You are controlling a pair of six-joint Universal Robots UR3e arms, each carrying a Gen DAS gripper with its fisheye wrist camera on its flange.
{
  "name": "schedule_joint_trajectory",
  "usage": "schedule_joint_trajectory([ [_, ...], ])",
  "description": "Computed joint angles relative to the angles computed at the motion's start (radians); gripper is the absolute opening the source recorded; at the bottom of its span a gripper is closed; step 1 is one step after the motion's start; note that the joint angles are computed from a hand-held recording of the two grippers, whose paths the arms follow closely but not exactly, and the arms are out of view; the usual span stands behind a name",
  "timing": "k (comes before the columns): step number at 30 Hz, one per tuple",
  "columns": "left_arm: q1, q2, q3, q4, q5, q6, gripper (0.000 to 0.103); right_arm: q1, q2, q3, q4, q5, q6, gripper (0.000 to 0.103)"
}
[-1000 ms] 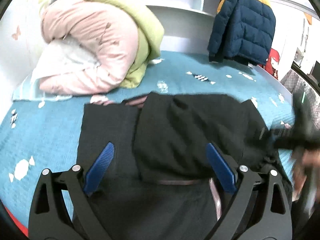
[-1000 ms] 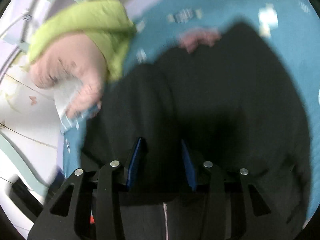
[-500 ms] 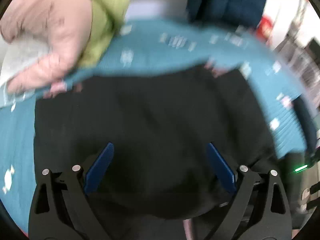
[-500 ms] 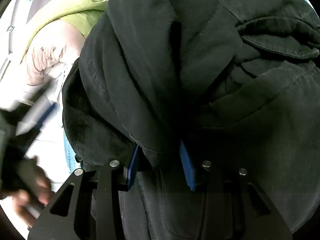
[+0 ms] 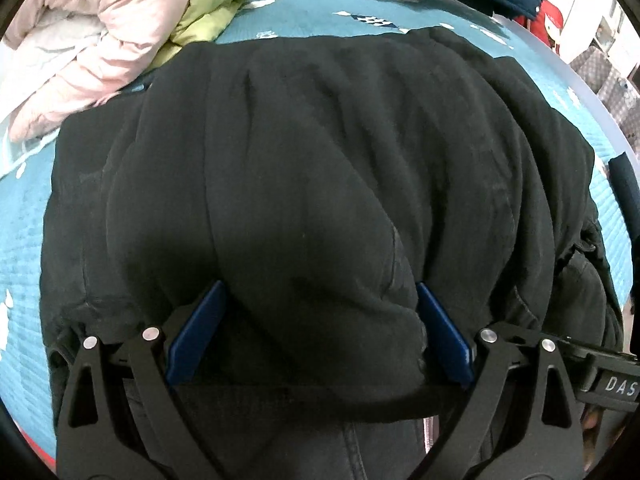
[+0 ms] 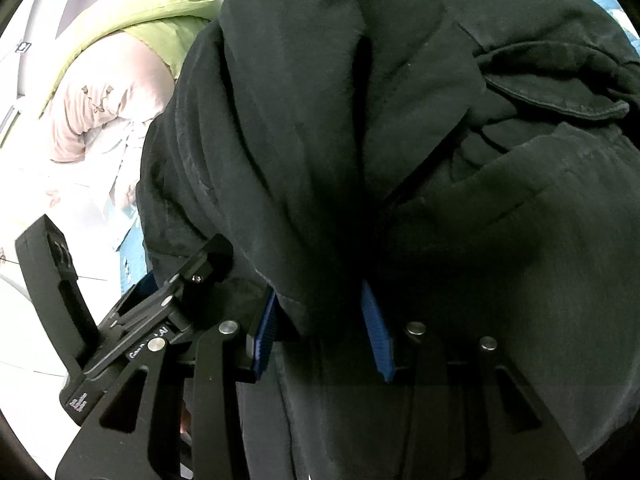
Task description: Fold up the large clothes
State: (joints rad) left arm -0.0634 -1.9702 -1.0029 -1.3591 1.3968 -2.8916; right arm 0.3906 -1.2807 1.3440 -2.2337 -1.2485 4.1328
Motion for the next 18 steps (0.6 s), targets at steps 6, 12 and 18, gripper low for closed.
schedule_joint_trajectory([
  [6,0.03,0.034,-0.055,0.005,-0.043,0.004,0.093,0.022,0.005,-0.087,0.094,-0.063,-0.03,0.041],
  [12,0.051,0.065,-0.11,0.023,-0.071,0.017,0.093,0.031,-0.002,-0.184,0.164,-0.139,-0.065,0.042],
  [18,0.071,0.096,-0.155,0.028,-0.101,0.022,0.093,0.017,0.072,-0.394,0.256,-0.197,-0.119,0.044],
])
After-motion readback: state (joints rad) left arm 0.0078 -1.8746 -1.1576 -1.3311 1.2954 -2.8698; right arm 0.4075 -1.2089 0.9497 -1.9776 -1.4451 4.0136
